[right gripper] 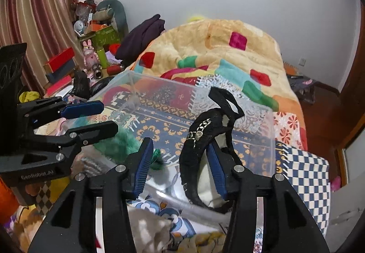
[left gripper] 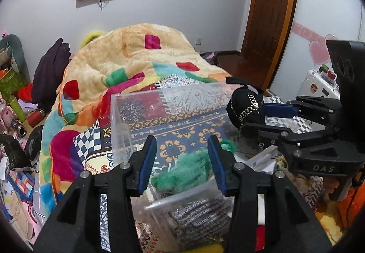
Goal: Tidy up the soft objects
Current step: 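Grasp the green knitted item with the left tool while the right tool grasps the black-strapped bag, then release the green item and black-strapped bag into the clear box with both tools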
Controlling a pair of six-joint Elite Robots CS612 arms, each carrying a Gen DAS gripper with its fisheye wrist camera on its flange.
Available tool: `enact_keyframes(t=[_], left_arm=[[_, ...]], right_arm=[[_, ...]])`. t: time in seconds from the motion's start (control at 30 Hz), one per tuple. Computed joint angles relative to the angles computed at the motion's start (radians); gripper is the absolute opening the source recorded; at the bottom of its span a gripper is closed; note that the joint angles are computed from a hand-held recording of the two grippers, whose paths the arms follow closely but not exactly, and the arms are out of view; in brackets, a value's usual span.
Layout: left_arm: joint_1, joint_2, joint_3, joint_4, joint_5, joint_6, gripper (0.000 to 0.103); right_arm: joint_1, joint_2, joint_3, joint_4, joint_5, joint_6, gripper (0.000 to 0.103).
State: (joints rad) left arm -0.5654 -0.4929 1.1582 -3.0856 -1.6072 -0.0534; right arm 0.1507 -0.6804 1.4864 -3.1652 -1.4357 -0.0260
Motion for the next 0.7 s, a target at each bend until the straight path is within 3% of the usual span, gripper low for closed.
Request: enact_keyframes(t=[0.07, 0.17, 0.23, 0.5, 0.7], left_arm=[[-0.001, -0.013, 0.023, -0.037, 0.006, -0.010, 0.063], [-0.003, -0.032, 0.059, -0.095, 0.018, -0.019, 0.069], [-0.003, -0.044, 0.082, -0.124, 0.022, -0.025, 0.074], [-0.007, -0.085, 0.170, -0.205, 0.048, -0.046, 0.085], [-0.010, -0.103, 0.228, -0.246, 0.080, -0.066, 0.090]], right_arm=[[0.003, -0.010, 0.012, -0.011, -0.011, -0.005, 0.053], [0.005, -0.025, 0.037, -0.048, -0.025, -0.001, 0.072], [0.003, -0.035, 0.053, -0.064, -0.019, -0.001, 0.077], [0.005, -0.061, 0.095, -0.070, -0.041, -0.024, 0.083], [0.013, -0.076, 0.150, -0.161, -0.058, -0.009, 0.083]])
